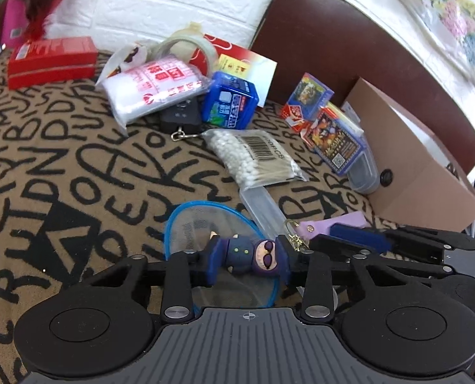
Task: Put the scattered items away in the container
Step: 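Grasp the lilac strap with the right gripper near the left gripper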
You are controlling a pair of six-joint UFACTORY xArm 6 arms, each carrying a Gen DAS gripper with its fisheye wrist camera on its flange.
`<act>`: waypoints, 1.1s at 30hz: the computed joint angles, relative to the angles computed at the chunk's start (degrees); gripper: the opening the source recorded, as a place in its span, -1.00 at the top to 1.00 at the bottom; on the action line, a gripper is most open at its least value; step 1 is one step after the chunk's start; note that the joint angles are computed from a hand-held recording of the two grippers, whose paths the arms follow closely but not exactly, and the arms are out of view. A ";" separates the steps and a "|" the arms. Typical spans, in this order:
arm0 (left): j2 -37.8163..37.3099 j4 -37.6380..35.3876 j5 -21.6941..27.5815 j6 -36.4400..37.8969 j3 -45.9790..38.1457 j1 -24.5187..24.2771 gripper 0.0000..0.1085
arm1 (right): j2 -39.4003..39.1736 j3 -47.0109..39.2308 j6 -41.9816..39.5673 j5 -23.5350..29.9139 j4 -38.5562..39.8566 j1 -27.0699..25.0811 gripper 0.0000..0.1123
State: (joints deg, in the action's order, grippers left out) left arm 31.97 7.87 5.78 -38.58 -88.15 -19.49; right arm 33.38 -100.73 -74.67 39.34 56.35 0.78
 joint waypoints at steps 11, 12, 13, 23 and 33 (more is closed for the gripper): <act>0.08 -3.17 -1.20 2.01 0.44 -0.22 0.03 | 3.43 -1.15 -4.07 -10.30 -5.58 1.30 -0.40; 0.13 -3.88 -1.17 2.67 0.35 -0.28 0.04 | 4.28 -2.01 -5.87 -11.44 -4.51 1.89 -0.43; 0.17 -4.47 -1.11 3.21 0.29 -0.32 0.04 | 5.15 -2.97 -7.75 -12.57 -3.67 2.53 -0.45; 0.57 -14.59 -1.92 11.30 0.07 -0.87 -0.05 | 12.66 -13.71 -7.71 -10.19 -1.50 3.41 -0.48; -1.04 -20.02 -0.69 14.03 0.58 -1.62 -0.10 | 10.70 -11.88 -2.12 -8.42 -3.27 2.36 0.99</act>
